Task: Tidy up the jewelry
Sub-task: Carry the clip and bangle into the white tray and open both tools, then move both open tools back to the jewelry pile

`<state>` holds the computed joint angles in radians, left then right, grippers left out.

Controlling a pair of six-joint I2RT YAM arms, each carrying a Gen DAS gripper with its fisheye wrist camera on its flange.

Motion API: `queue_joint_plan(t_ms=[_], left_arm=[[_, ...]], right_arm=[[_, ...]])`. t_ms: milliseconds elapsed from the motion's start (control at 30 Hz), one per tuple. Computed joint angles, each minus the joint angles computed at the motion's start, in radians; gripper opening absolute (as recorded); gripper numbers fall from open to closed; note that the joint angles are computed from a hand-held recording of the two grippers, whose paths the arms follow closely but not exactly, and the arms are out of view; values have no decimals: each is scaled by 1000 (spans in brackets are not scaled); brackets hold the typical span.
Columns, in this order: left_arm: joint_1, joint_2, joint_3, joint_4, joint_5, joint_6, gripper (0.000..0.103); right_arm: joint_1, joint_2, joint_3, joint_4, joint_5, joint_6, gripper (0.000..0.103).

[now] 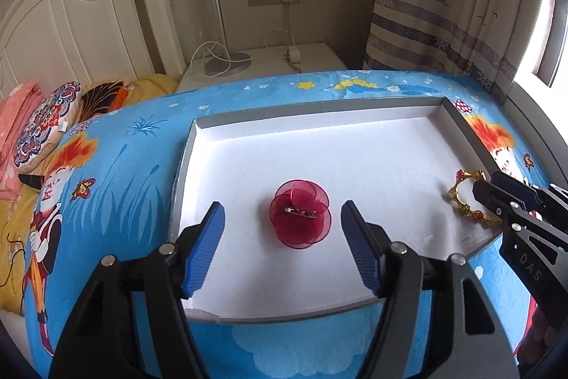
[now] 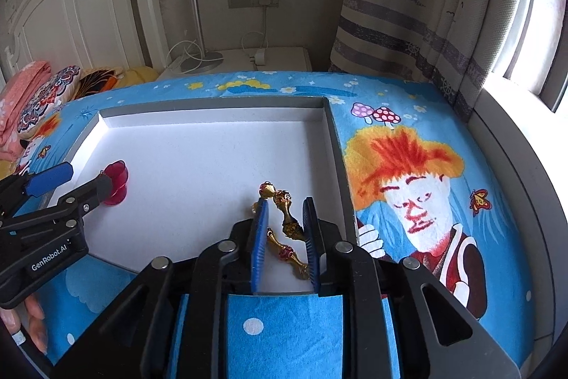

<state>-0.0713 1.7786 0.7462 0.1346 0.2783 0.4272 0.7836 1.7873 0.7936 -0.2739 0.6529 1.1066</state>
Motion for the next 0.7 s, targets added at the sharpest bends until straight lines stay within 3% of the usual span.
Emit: queue_joint_plan(t_ms=[33, 67, 133, 367, 700], left_arm=[[7, -11, -4, -5, 4, 5, 67], [17, -22, -9, -11, 9, 8, 67], [41, -44, -19, -21, 24, 13, 68], [158, -148, -101, -45, 105, 44, 68], [400, -331, -275, -129, 265, 204, 68]], right_arm=[[8, -4, -1, -7, 9, 9, 36], [18, -4, 4, -26, 19, 26, 53], [40, -7, 3, -53, 40, 56, 66], [142, -57, -64, -123, 63, 237, 67], [419, -55, -79, -356, 94, 660, 68]])
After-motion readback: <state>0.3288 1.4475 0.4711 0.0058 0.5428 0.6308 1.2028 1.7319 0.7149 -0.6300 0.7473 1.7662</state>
